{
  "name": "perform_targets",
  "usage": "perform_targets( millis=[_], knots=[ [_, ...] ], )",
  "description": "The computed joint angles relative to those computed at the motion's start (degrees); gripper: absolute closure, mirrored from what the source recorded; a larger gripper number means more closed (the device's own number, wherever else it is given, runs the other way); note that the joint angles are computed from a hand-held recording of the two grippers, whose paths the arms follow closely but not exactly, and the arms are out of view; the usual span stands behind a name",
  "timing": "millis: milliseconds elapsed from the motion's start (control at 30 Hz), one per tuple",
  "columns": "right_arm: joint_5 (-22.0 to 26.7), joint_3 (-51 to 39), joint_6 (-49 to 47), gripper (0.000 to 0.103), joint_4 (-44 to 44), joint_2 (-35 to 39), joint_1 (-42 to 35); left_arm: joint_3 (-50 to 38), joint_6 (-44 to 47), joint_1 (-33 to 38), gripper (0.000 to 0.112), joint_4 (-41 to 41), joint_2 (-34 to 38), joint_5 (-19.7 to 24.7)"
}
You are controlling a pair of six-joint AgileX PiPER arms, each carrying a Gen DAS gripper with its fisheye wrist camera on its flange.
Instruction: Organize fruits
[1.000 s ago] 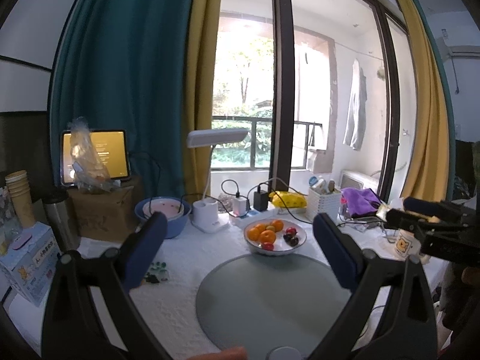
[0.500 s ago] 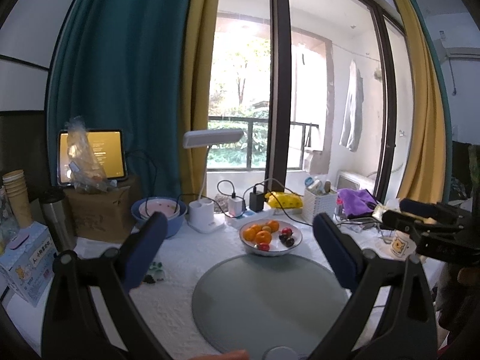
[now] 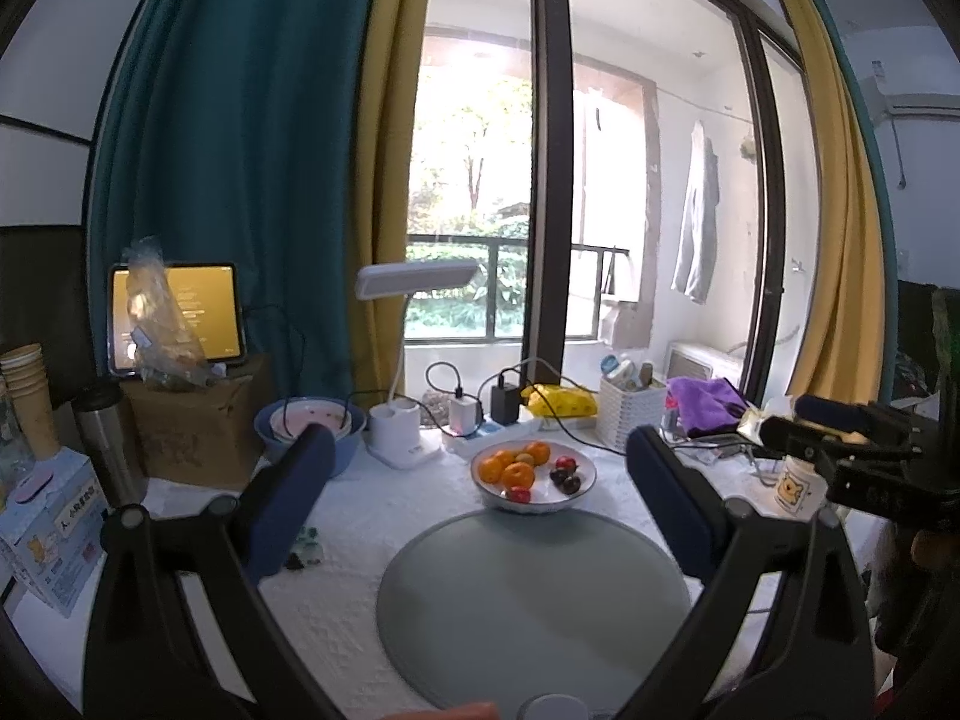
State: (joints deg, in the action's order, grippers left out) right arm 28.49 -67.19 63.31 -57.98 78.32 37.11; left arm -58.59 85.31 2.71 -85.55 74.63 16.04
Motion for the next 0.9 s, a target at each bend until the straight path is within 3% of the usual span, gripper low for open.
perform_targets(
  millis=[900],
  knots=[
    [0.42, -1.55, -4.01, 0.036, 3.09, 0.98, -0.05, -0.74, -1.7, 0.13, 0.014, 1.68, 0.73, 1.77]
  ],
)
